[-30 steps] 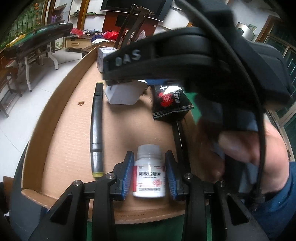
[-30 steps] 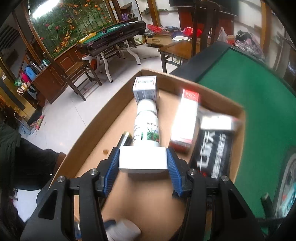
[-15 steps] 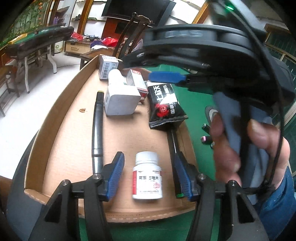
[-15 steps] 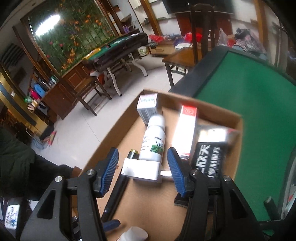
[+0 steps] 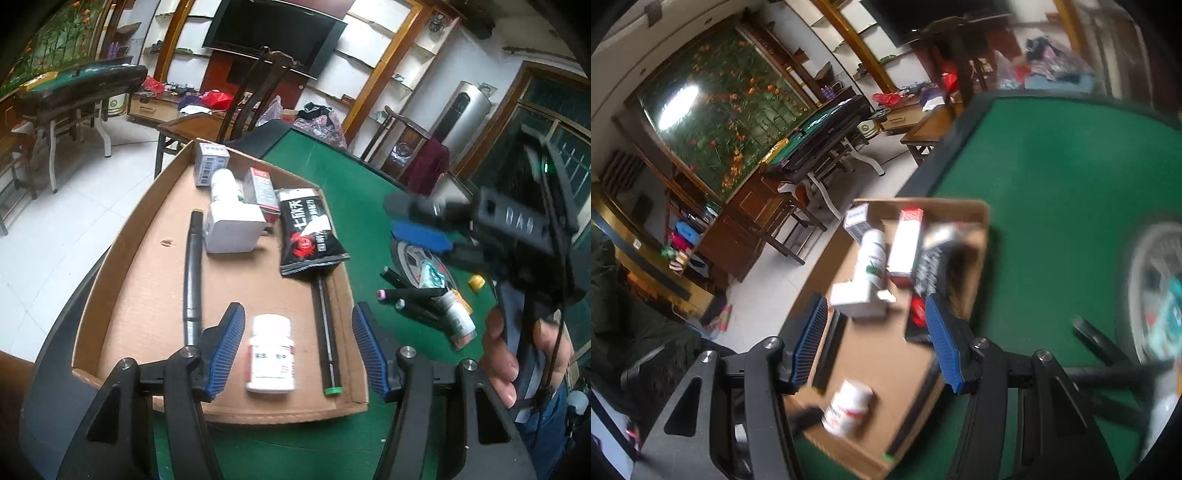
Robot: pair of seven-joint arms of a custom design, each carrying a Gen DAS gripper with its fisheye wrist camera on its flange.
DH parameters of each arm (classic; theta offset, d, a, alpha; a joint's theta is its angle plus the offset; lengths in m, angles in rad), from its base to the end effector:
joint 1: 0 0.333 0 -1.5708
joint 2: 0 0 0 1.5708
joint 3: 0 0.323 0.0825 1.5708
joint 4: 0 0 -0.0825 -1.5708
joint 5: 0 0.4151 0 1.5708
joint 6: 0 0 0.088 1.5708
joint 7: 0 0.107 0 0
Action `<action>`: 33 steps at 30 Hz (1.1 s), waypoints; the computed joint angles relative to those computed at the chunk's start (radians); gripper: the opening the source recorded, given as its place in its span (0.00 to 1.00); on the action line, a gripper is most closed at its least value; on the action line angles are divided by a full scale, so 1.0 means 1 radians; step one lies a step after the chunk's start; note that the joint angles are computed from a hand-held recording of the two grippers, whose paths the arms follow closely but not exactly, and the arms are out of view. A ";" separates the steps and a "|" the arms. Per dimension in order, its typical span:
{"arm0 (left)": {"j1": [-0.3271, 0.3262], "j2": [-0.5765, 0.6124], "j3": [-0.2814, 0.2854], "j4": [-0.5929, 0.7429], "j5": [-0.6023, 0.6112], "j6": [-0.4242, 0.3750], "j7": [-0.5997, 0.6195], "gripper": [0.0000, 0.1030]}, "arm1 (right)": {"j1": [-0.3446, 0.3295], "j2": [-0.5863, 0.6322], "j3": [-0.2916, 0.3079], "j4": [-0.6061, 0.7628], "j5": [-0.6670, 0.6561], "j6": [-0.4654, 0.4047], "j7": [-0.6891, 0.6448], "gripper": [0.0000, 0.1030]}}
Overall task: Organize objects
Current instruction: 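Move both open tools back toward the pile on the table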
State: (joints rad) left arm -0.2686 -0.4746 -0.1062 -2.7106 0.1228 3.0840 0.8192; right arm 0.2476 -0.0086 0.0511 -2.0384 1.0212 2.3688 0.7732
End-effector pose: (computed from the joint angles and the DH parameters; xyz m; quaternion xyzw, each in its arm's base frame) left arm 0.4071 -0.1720 0.4598 -0.7191 0.5602 -0.3862 0.1414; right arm 0.5795 0.1889 0.4801 -0.7684 0.4814 0.0752 0.4149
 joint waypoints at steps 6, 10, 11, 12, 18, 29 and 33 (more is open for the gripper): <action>-0.001 -0.031 -0.030 0.003 0.012 -0.022 -0.015 0.53 | -0.038 -0.074 -0.037 -0.109 -0.076 0.036 0.032 0.53; -0.015 -0.045 -0.042 0.010 0.024 -0.050 -0.013 0.53 | -0.063 -0.123 -0.048 -0.187 -0.206 0.188 0.094 0.52; -0.018 -0.046 -0.047 0.013 0.027 -0.057 -0.012 0.53 | -0.074 -0.136 -0.048 -0.210 -0.261 0.241 0.127 0.52; -0.022 -0.047 -0.049 0.016 0.029 -0.063 -0.010 0.53 | -0.096 -0.150 -0.039 -0.243 -0.368 0.331 0.196 0.52; -0.048 -0.036 -0.063 0.038 0.037 -0.084 0.001 0.53 | -0.233 -0.112 -0.018 -0.279 -0.869 0.460 0.597 0.55; -0.056 0.000 -0.110 0.092 0.062 -0.143 -0.011 0.53 | -0.130 -0.138 -0.105 -0.308 -0.425 0.253 0.143 0.56; -0.067 0.017 -0.123 0.113 0.070 -0.172 -0.012 0.53 | -0.125 -0.145 -0.079 -0.357 -0.487 0.361 0.132 0.56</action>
State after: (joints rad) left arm -0.3359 -0.4577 -0.2288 -2.5979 0.1926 2.9119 0.8073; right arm 0.1228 -0.1533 -0.0277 -2.3950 0.5340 2.7294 0.9049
